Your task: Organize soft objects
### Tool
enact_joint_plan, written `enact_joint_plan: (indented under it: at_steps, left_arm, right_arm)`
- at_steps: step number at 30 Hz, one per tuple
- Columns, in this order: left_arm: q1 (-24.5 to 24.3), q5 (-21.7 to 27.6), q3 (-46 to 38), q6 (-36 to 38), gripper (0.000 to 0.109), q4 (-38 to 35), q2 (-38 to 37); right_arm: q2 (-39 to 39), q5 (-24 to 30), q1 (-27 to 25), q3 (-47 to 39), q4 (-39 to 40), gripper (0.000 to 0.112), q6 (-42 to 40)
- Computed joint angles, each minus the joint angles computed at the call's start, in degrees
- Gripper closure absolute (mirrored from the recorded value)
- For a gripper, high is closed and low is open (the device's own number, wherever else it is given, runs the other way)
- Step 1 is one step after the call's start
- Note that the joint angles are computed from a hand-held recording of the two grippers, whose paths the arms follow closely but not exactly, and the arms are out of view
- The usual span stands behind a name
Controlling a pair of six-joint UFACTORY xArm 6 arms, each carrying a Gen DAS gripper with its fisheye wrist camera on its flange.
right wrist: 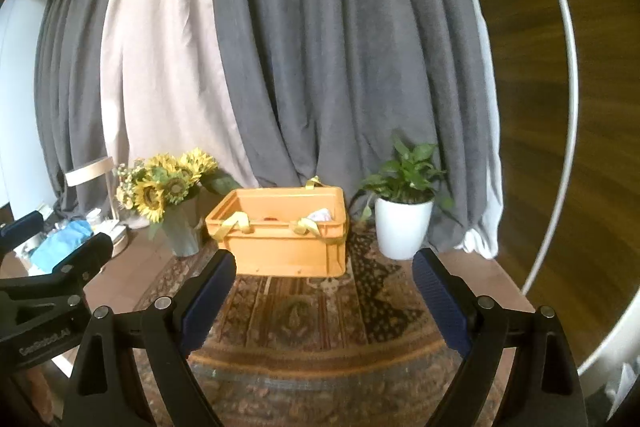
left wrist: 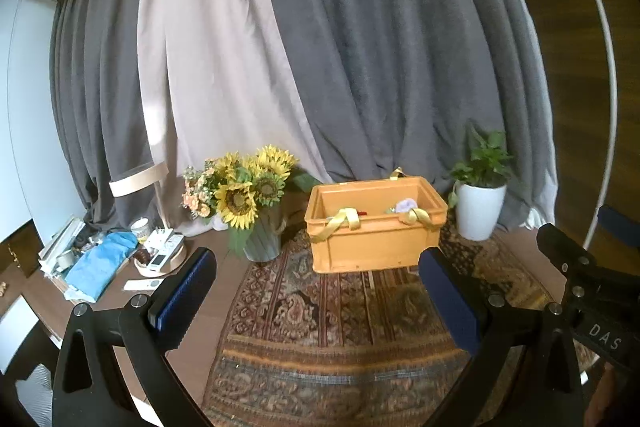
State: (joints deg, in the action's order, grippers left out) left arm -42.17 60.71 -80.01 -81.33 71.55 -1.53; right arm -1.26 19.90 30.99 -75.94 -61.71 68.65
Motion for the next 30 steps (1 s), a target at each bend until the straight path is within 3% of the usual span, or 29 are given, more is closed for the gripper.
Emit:
enact_joint_plan:
  at_steps: [8, 11, 21, 30]
  left_arm:
    - [-6.4, 4.8, 5.9, -1.8, 0.006, 0.9, -6.2]
    - [-9.4, 8.7, 6.3, -3.0, 0.006, 1.4, -7.0]
    - [-18.2, 18.6, 6.4, -7.2, 0.006, 2.2, -7.8]
    - [-22.7, 22.9, 6.1, -8.8, 0.006, 2.2, -7.3]
  right_arm:
    - [-10.4, 4.2, 3.3, 9.5, -3.1, 0.022, 4.5]
    - [-13.6, 4.7, 3.9, 12.0, -3.8, 0.022, 4.7]
    - [-23.2, 4.4, 5.1, 20.0, -2.8, 0.021, 1.5]
    - [-29.1, 4.7, 5.7, 25.2, 0.5, 0.021, -1.6]
